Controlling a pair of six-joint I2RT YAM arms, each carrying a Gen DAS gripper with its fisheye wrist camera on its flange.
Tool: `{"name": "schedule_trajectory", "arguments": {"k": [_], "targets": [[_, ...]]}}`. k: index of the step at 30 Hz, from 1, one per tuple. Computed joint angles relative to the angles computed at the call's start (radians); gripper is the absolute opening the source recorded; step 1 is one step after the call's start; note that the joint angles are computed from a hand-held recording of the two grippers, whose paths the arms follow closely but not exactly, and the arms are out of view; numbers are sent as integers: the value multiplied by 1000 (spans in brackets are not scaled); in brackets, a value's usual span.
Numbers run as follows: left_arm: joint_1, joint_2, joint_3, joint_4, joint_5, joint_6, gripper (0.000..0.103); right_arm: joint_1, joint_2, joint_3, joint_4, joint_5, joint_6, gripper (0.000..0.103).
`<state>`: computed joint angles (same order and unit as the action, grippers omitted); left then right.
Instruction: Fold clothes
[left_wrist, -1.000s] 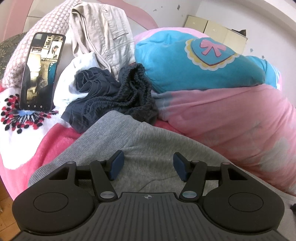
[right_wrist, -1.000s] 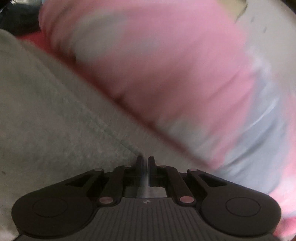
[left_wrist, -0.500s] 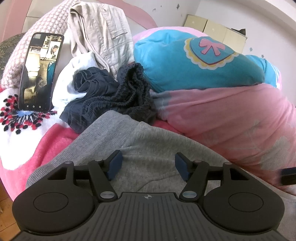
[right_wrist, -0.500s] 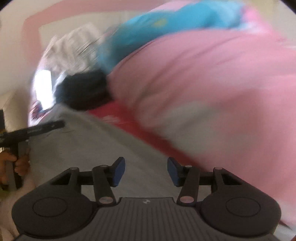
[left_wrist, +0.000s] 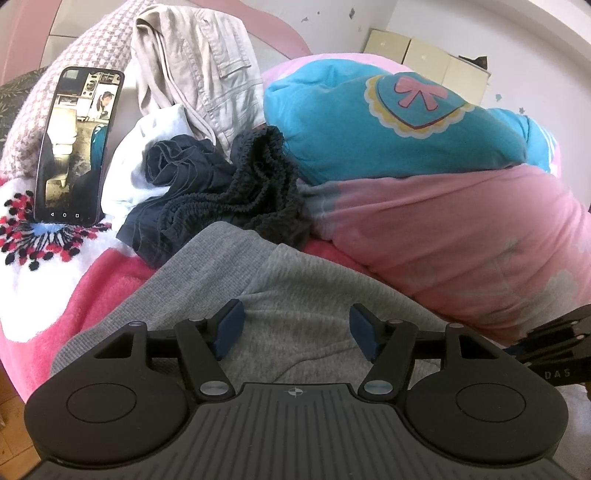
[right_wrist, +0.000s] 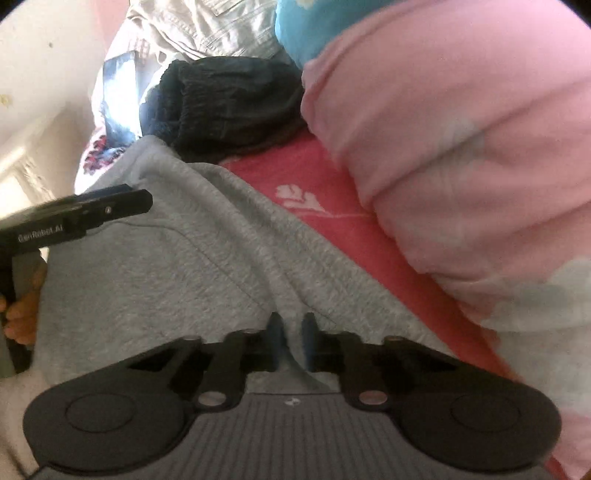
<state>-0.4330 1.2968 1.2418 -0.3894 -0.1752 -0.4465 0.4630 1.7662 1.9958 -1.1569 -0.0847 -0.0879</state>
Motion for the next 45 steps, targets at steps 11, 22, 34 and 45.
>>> {"name": "schedule_trajectory", "arguments": {"k": [11,22,34,45], "targets": [[14,73,106,-53,44,-6,63,56,11,70,70,207,-21,6],[-28,78,94,-39,-16,61,64,10,16,-77,177,183,17,22],[-137,-8,111,-83,-129,24,65,-167,-410,-299,125,180,180,46],[-181,253,282,-155,10,48,65,-291,-526,-512,125,136,42,46]]}}
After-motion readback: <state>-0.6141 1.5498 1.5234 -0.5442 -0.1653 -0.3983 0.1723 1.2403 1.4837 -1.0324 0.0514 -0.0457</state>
